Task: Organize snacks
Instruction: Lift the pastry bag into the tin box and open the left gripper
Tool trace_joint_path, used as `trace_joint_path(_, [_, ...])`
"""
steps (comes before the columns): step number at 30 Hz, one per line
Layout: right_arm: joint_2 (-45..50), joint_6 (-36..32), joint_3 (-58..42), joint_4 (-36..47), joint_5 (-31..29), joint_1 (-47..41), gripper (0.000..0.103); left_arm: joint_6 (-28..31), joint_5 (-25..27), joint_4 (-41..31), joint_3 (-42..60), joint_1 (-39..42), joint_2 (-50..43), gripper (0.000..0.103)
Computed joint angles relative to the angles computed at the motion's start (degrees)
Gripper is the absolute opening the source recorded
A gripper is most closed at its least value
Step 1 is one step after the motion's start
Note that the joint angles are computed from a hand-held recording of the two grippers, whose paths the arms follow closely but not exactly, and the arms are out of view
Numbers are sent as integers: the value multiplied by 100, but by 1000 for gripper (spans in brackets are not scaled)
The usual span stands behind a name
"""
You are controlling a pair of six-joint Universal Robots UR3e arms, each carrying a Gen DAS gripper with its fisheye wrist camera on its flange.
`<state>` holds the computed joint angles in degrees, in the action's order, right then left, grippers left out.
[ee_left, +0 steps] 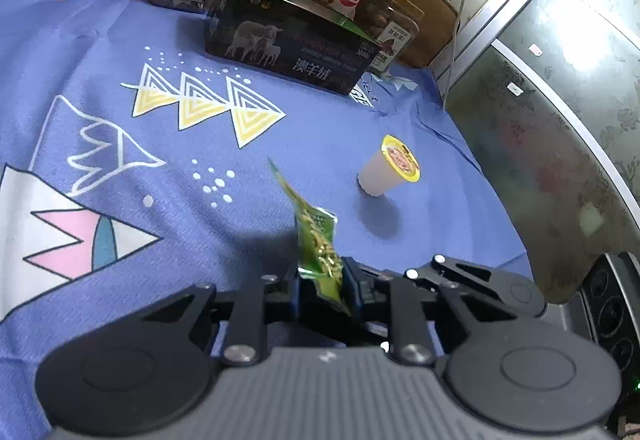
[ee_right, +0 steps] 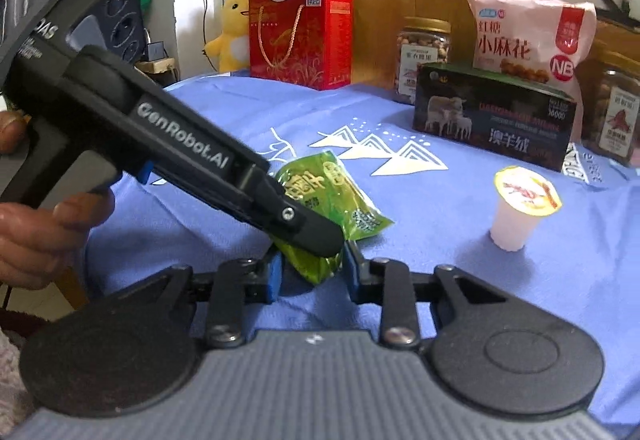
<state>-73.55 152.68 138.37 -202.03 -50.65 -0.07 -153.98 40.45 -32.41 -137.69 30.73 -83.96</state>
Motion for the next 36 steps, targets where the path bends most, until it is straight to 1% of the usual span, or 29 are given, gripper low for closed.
trace_joint_path(2, [7,-35,71,-65,130,-52,34,92,-5,11,-134,77,215,19])
trace_joint_path(4, [-23,-87,98,80,350,-153,37,176,12,220,-397,183,564,18])
trace_joint_path(5, [-46,-76,158,91,451,-211,37,323,-49,153,-498,287,787,18])
trace_joint_path(6, [-59,-74,157,155,517,-258,40,545,-173,-62,-575,423,1028,18])
trace_joint_path(8, [-8,49,198,-54,488,-282,56,960,-379,-524,-683,631,1476,18])
trace_joint_path(10, [44,164,271,-308,521,-340,63,1450,-569,-1186,-696,826,1920,18])
trace_joint_path(12, [50,225,329,-376,696,-447,67,1936,-783,-2007,-587,979,2188,18])
trace_joint_path(13, [66,246,358,-434,779,-488,67,2183,-889,-2415,-500,1039,2221,18])
trace_joint_path(15, [88,234,418,-555,940,-553,67,2343,-977,-2728,-388,1038,2154,18])
trace_joint_path(16, [110,226,448,-646,1013,-580,66,2315,-1002,-2712,-362,986,2081,18])
trace_joint_path(17, [121,237,465,-724,1082,-605,61,2313,-1020,-2717,-324,948,1998,18])
trace_joint_path(18, [189,319,498,-964,1148,-645,54,2244,-1021,-2607,-305,904,1912,19])
trace_joint_path(19, [178,296,476,-915,1260,-693,45,2119,-1012,-2387,-297,855,1819,19])
trace_joint_path(20, [192,338,465,-954,1327,-726,42,2086,-1028,-2329,-246,827,1733,19])
trace_joint_path(21, [272,453,453,-1180,1292,-719,42,2019,-1053,-2230,-172,773,1606,19])
trace_joint_path(24, [465,733,327,-1720,1098,-659,40,1569,-1036,-1446,53,473,1112,19])
trace_joint_path(27, [507,924,-47,-1752,813,-558,39,1037,-973,-625,474,93,487,19])
trace_joint_path(29, [461,950,-385,-1477,615,-499,39,670,-883,-109,913,-196,-21,19])
trace_joint_path(33, [340,761,-1467,-172,344,-444,38,-3,-658,675,2077,-760,-1095,20])
trace_joint_path(36, [470,674,-2499,881,305,-490,38,-526,-482,1011,3117,-1120,-1876,20])
